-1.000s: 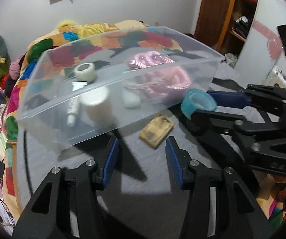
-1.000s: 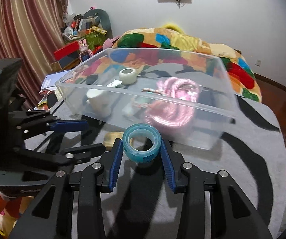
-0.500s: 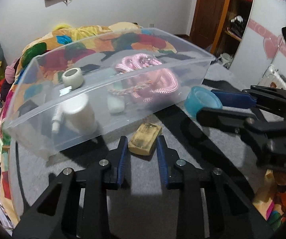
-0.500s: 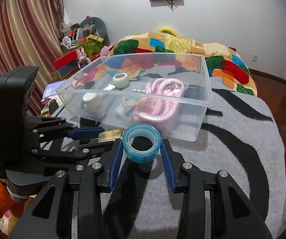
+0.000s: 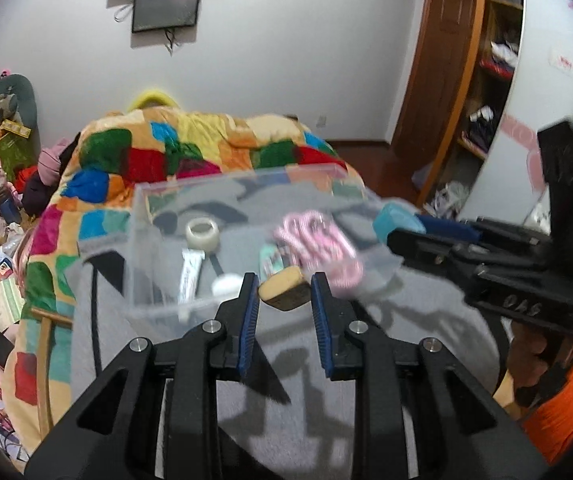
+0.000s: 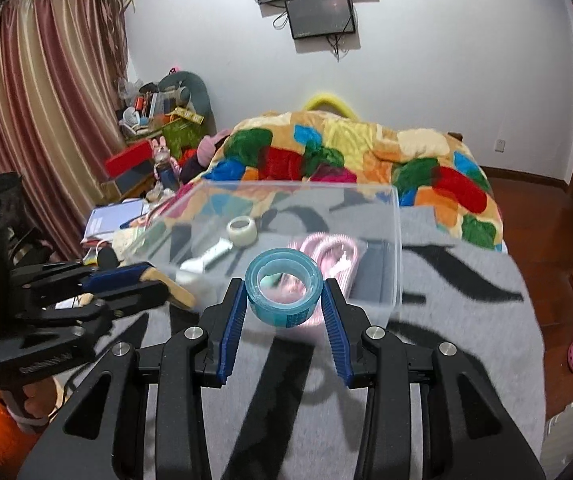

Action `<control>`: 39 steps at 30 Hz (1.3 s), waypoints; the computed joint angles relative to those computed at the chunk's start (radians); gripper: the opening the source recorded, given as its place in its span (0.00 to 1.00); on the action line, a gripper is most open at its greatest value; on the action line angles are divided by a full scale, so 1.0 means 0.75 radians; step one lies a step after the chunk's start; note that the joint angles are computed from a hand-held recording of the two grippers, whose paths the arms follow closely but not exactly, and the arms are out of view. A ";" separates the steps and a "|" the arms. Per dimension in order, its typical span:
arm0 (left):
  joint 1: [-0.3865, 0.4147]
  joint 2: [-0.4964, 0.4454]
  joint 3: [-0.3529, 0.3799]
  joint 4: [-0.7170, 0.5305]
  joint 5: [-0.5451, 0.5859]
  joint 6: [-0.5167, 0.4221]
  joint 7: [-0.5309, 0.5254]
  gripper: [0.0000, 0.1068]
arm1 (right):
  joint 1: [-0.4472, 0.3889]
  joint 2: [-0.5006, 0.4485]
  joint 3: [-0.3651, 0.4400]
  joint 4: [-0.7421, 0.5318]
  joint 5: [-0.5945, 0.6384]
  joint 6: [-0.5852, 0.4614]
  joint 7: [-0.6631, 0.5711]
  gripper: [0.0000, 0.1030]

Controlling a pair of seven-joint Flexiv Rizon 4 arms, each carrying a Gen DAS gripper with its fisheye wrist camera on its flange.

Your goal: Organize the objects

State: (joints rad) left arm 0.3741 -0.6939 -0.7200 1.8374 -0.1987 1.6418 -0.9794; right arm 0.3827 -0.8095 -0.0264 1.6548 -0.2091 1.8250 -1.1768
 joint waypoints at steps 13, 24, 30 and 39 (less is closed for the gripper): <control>-0.322 -0.098 0.356 -0.309 -0.119 -0.176 -0.022 0.24 | 0.033 -0.126 -0.091 -0.224 -0.030 -0.221 0.111 0.34; -0.269 -0.050 0.262 -0.189 -0.205 -0.087 0.103 0.26 | 0.067 -0.084 -0.125 -0.136 -0.065 -0.137 0.095 0.46; -0.110 -0.016 0.091 -0.037 -0.107 0.123 0.053 0.46 | 0.136 -0.021 -0.181 -0.021 -0.007 -0.010 0.055 0.55; 0.008 -0.015 0.015 0.105 0.098 0.320 -0.126 0.79 | 0.282 0.031 -0.278 0.146 0.215 0.178 -0.097 0.81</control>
State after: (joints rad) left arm 0.3797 -0.7048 -0.7090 1.9159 -0.1250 1.8818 -1.0741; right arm 0.5940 -0.7865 -0.2346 1.7646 -0.0477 1.9582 -1.2497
